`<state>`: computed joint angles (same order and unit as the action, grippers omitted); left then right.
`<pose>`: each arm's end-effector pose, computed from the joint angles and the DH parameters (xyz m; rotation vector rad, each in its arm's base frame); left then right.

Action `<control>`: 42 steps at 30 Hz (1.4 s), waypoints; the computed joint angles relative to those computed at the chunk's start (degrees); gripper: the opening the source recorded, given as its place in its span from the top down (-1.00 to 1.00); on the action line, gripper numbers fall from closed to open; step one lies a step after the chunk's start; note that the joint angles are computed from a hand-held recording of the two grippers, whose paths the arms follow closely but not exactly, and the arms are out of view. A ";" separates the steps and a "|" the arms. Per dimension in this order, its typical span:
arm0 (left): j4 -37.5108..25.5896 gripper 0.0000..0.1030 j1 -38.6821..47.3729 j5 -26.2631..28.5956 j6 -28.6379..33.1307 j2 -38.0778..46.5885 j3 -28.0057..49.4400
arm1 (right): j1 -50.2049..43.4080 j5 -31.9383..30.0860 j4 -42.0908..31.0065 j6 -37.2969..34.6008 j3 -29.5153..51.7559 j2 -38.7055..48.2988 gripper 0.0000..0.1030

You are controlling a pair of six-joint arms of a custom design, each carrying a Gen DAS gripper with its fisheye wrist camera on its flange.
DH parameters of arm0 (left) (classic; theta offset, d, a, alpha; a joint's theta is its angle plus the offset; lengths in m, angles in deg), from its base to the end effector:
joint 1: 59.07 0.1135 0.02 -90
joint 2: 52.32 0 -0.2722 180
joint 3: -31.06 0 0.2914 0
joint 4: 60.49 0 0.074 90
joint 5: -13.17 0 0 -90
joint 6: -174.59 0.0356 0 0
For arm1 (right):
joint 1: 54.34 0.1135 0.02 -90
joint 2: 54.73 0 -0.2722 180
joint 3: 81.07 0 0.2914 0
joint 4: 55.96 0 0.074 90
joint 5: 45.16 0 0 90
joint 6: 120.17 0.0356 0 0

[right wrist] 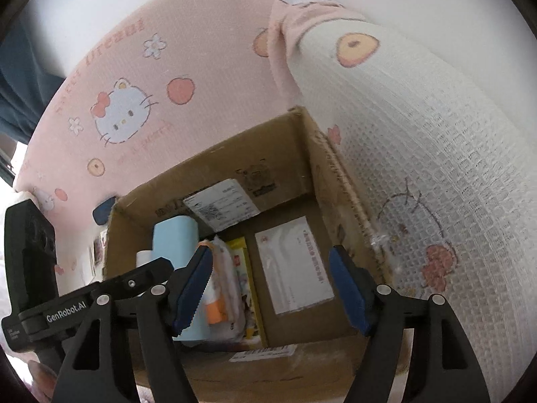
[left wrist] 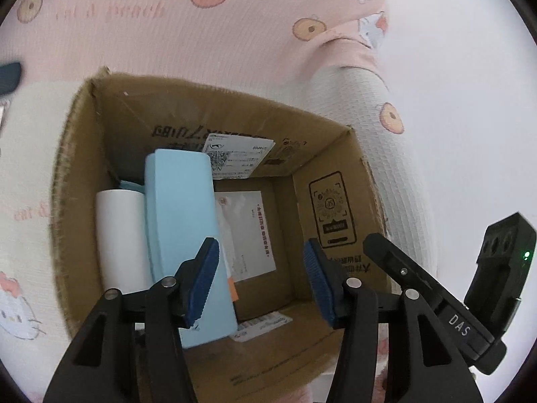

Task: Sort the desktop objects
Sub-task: 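Lower the envelope into the box and open both tools, then move both tools back toward the white notepad on the sheet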

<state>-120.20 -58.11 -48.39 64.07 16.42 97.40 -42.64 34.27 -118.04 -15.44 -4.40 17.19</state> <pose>0.2620 -0.0126 0.2619 -0.3293 2.6292 -0.7719 0.2775 0.0641 0.3046 -0.0017 2.5994 0.4081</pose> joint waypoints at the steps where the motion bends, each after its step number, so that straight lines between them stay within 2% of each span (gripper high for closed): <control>1: -1.22 -0.10 0.81 0.32 1.18 -0.91 0.24 | 1.19 0.49 -0.58 0.55 0.56 -0.15 -0.37; 6: -6.54 -0.10 7.50 1.48 6.16 -5.80 0.64 | 8.49 4.25 -2.73 4.22 3.02 -1.03 -0.40; 10: -12.30 -0.11 15.35 4.60 12.43 -8.07 1.68 | 14.93 6.50 -4.56 8.08 5.24 -1.04 -0.40; 17: -23.59 -0.11 34.70 11.57 30.11 -6.59 4.72 | 27.97 13.70 -6.71 15.58 9.98 1.47 -0.41; 23: -30.33 -0.11 50.39 14.44 44.84 1.60 8.23 | 38.00 17.51 -7.84 20.79 16.58 9.23 -0.41; 29: -31.71 -0.11 63.46 14.28 55.75 13.79 12.82 | 45.94 19.34 -8.36 23.71 25.82 20.84 -0.41; 34: -29.94 -0.11 71.10 12.09 59.14 24.26 18.45 | 50.00 18.60 -7.99 23.78 34.74 32.04 -0.42; 42: -26.75 -0.11 79.74 8.48 60.45 40.88 30.58 | 53.64 14.61 -7.55 23.55 49.64 49.49 -0.42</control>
<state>-146.95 21.64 -39.90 124.51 57.31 127.98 11.00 48.87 -125.59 8.11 45.23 66.68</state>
